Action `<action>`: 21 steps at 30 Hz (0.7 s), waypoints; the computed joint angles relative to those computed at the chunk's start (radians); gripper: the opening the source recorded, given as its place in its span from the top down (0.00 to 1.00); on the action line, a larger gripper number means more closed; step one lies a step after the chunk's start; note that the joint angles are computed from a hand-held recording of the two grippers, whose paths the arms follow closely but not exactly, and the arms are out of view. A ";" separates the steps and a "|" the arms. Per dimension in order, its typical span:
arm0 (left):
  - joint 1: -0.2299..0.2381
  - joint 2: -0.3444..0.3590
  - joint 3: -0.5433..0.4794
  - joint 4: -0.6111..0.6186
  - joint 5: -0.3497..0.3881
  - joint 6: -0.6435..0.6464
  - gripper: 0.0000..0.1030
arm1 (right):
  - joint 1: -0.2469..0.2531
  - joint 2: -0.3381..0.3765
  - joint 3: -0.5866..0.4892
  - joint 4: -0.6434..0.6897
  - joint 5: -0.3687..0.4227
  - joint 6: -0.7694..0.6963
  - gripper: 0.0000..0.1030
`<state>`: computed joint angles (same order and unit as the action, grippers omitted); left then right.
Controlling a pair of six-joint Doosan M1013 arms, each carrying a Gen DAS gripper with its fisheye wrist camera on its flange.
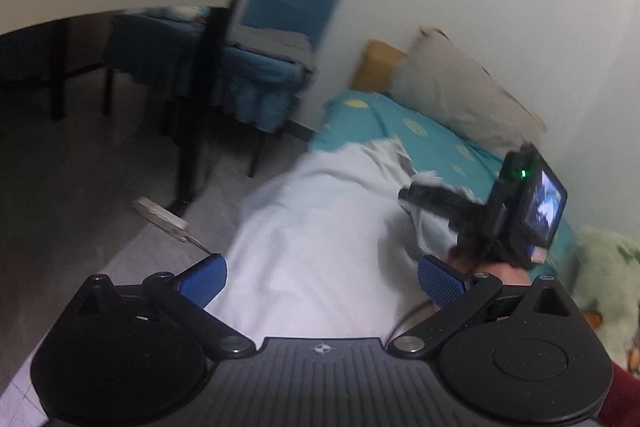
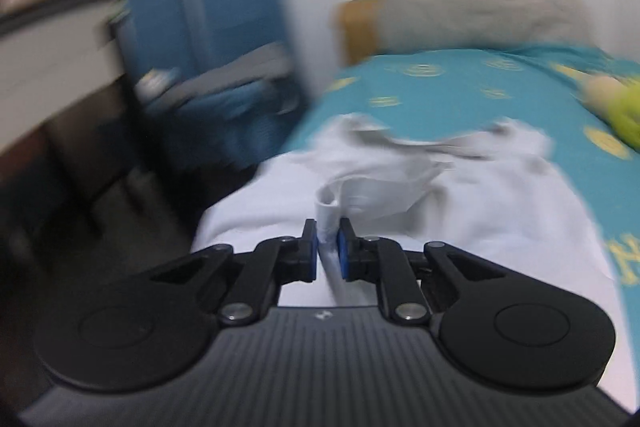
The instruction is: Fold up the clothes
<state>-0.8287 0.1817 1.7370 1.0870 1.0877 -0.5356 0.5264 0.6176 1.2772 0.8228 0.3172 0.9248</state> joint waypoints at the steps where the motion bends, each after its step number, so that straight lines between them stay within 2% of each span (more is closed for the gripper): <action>1: -0.001 -0.006 0.006 0.004 0.025 -0.023 0.00 | 0.007 0.006 -0.016 -0.004 0.037 -0.035 0.87; 5: -0.001 -0.024 0.021 0.008 0.087 -0.063 0.00 | 0.020 0.021 -0.044 -0.075 0.117 0.031 0.86; 7: -0.002 -0.026 0.022 0.007 0.092 -0.059 0.00 | 0.018 0.009 -0.033 -0.112 0.110 0.070 0.82; 8: -0.001 -0.026 0.020 0.005 0.087 -0.049 0.00 | 0.015 0.000 -0.023 -0.110 0.107 0.070 0.65; 9: -0.001 -0.025 0.018 0.006 0.083 -0.039 0.00 | 0.011 -0.009 -0.012 -0.106 0.105 0.067 0.33; 10: 0.000 -0.022 0.014 0.011 0.080 -0.026 0.00 | 0.005 -0.027 0.013 -0.054 0.094 0.012 0.19; 11: -0.001 -0.017 0.010 0.016 0.082 -0.012 0.00 | 0.000 -0.050 0.046 0.017 0.075 -0.064 0.11; 13: -0.005 -0.008 0.001 0.025 0.079 0.014 0.00 | -0.015 -0.094 0.102 0.131 0.066 -0.189 0.12; 16: -0.009 0.002 -0.007 0.035 0.061 0.042 0.00 | -0.034 -0.172 0.191 0.203 0.065 -0.280 0.12; 21: -0.021 0.018 -0.022 0.047 0.051 0.091 0.00 | -0.057 -0.315 0.339 0.241 0.026 -0.346 0.12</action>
<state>-0.8501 0.1993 1.7150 1.1341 1.1391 -0.4445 0.4699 0.3026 1.6157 1.0635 0.3427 0.5790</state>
